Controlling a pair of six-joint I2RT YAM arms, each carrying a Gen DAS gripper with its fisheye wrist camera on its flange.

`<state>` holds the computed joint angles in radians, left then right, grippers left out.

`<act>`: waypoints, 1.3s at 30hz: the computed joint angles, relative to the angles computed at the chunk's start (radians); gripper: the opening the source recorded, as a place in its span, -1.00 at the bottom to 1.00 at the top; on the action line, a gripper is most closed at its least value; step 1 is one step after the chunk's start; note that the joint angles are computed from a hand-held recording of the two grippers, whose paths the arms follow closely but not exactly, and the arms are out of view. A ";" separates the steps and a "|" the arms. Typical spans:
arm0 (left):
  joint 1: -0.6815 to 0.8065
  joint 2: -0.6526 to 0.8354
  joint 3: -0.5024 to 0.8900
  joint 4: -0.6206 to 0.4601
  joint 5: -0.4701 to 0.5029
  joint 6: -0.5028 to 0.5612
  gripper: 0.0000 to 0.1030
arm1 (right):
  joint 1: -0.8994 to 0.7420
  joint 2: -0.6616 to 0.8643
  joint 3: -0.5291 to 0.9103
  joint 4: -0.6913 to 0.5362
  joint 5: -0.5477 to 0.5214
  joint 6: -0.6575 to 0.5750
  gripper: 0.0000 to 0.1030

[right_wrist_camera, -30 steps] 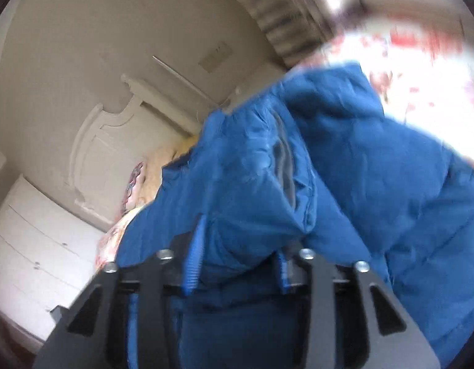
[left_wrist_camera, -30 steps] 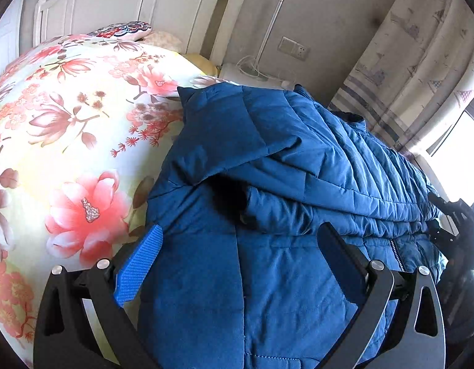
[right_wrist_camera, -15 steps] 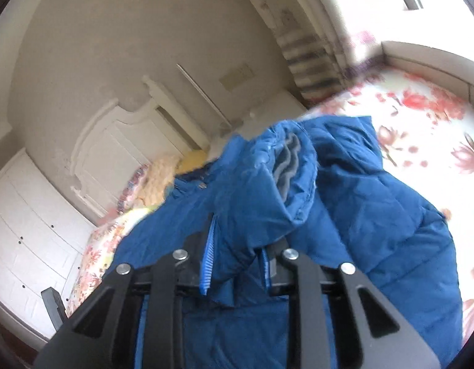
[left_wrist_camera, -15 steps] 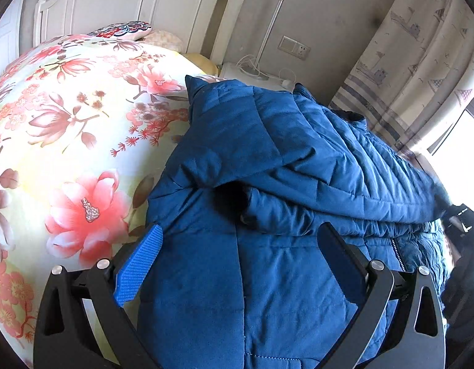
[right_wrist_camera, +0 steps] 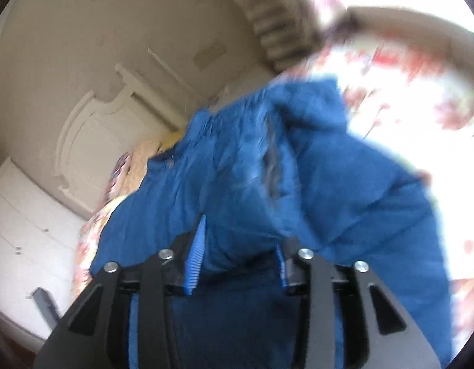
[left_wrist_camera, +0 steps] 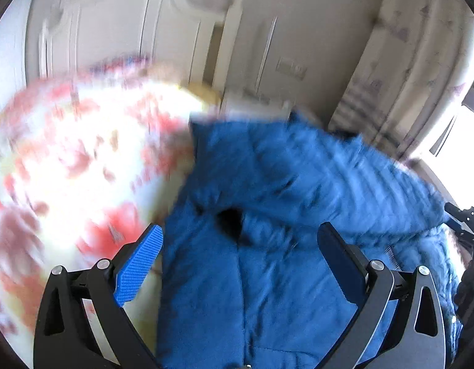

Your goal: Fold large clothes

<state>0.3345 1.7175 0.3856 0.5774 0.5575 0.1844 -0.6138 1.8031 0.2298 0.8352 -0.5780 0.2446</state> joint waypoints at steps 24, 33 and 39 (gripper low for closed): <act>-0.459 0.312 0.399 -0.152 -0.505 -0.102 0.91 | 0.471 0.133 0.267 -0.214 0.564 -0.278 0.85; -0.469 0.320 0.426 -0.177 -0.521 -0.107 0.91 | 0.471 0.103 0.278 -0.242 0.648 -0.224 0.88; -0.467 0.322 0.431 -0.180 -0.522 -0.104 0.91 | 0.469 0.051 0.356 -0.436 0.656 -0.210 0.94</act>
<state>-0.1326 2.0396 0.8166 0.3970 0.0355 0.0809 -0.1449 1.8541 0.5859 0.3993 0.0777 0.0342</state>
